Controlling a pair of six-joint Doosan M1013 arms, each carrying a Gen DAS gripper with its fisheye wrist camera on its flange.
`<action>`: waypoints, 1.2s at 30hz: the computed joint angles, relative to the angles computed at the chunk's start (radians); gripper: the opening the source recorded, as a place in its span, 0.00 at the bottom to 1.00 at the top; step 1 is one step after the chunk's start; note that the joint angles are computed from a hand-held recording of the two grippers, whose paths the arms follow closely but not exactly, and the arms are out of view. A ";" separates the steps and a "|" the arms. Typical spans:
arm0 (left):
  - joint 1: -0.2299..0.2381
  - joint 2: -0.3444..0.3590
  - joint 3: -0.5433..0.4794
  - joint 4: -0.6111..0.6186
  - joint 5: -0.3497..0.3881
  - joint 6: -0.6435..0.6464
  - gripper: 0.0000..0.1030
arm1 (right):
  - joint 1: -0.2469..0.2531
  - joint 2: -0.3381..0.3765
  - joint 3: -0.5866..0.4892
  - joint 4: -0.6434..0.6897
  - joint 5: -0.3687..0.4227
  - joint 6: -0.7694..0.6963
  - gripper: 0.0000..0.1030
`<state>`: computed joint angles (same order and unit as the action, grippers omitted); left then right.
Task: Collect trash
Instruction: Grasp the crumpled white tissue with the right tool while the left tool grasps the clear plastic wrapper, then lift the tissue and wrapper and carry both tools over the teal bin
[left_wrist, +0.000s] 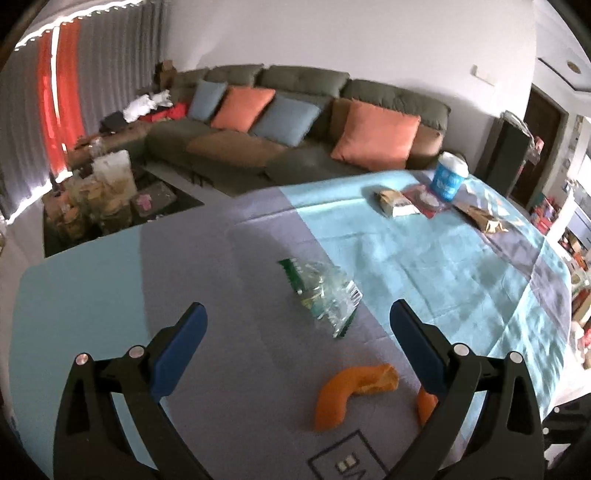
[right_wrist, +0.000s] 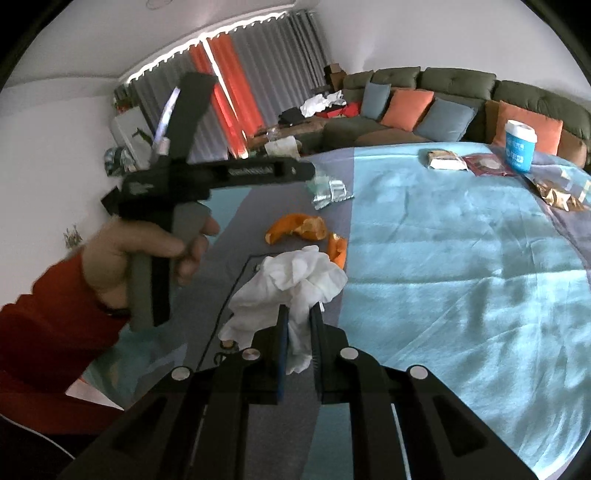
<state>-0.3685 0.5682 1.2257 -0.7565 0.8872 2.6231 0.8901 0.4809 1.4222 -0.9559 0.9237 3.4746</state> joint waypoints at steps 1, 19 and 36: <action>-0.006 0.008 -0.011 0.016 0.005 -0.014 0.95 | -0.001 -0.003 0.005 -0.006 -0.004 0.009 0.09; -0.033 0.061 -0.088 0.069 0.101 -0.095 0.20 | 0.006 -0.030 0.037 -0.134 0.037 0.145 0.09; 0.143 -0.188 0.201 -0.281 -0.110 0.199 0.18 | 0.019 0.003 -0.055 -0.236 0.048 0.050 0.09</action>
<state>-0.2255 0.3797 1.4262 -1.0375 0.7771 2.8217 0.9094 0.4839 1.3668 -1.1918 0.9717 3.5247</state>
